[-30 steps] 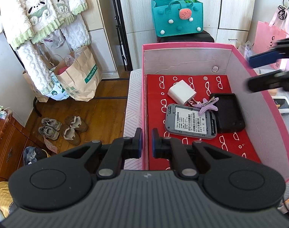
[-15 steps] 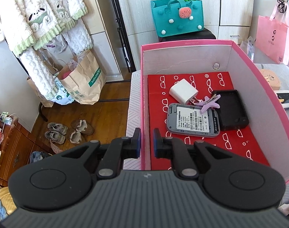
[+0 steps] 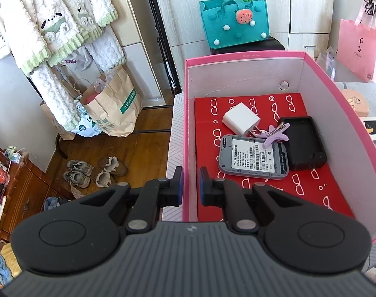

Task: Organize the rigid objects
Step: 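Return the right gripper to the table and grasp the gold battery, then lower the gold battery onto the wifi device in the box and release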

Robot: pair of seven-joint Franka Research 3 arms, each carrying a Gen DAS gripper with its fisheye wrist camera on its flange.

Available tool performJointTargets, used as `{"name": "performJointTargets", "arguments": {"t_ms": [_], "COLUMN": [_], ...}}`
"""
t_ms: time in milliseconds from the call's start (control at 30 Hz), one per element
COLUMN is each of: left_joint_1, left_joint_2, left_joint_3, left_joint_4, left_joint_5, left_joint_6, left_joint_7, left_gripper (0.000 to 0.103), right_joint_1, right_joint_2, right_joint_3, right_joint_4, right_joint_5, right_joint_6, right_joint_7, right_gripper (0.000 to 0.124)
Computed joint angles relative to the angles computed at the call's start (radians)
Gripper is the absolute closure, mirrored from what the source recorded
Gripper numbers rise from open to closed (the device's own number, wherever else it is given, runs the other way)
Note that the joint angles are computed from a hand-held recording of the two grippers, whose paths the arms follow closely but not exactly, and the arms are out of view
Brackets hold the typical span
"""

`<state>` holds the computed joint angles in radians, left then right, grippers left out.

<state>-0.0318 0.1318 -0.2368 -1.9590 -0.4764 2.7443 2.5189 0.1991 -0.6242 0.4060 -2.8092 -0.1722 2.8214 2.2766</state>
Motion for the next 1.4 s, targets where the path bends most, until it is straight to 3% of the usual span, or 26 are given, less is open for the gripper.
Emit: {"name": "performJointTargets", "arguments": {"t_ms": [167,333,433,633,833,967,1067,1133,1233,1300,1400], "left_joint_1": [0.000,0.001,-0.002,0.001,0.003,0.012,0.014,0.015,0.013,0.017,0.019], "left_joint_2": [0.000,0.000,0.002,0.005,0.010,0.011,0.007,0.007,0.006,-0.001,-0.005], "left_joint_3": [-0.001,-0.002,0.000,-0.004,-0.004,-0.001,-0.003,-0.002,0.003,0.001,0.003], "left_joint_4": [0.000,0.000,0.000,0.005,0.012,0.023,0.012,0.012,0.015,0.009,0.007], "left_joint_5": [-0.001,-0.003,0.008,0.001,0.000,-0.011,-0.030,-0.036,-0.026,-0.046,-0.073], "left_joint_6": [0.000,0.000,0.005,0.001,-0.004,-0.038,-0.029,-0.031,-0.044,-0.045,-0.050], "left_joint_7": [-0.002,0.000,-0.005,-0.005,0.003,-0.002,0.025,0.037,0.024,0.044,0.066], "left_gripper": [0.093,0.093,0.093,0.093,0.093,0.093,0.094,0.095,0.097,0.097,0.097], "right_joint_1": [0.036,0.007,-0.022,-0.049,-0.139,-0.163,-0.148,-0.106,-0.018,0.010,0.045], "right_joint_2": [0.028,0.043,0.034,0.013,0.020,0.132,0.262,0.359,0.491,0.564,0.653], "right_joint_3": [-0.063,-0.034,-0.002,-0.002,0.036,0.028,0.001,-0.038,-0.119,-0.149,-0.185], "right_joint_4": [0.008,0.024,0.049,0.126,0.210,0.297,0.390,0.467,0.595,0.681,0.778], "right_joint_5": [0.032,0.014,-0.022,-0.097,-0.194,-0.203,-0.184,-0.151,-0.078,-0.058,-0.074], "right_joint_6": [-0.002,-0.006,-0.037,-0.108,0.005,0.126,0.154,0.118,-0.001,-0.086,-0.149], "right_joint_7": [-0.070,-0.074,-0.055,-0.068,-0.054,-0.120,-0.192,-0.239,-0.341,-0.381,-0.400], "right_gripper": [0.112,0.113,0.113,0.113,0.113,0.113,0.113,0.113,0.113,0.113,0.113]}}
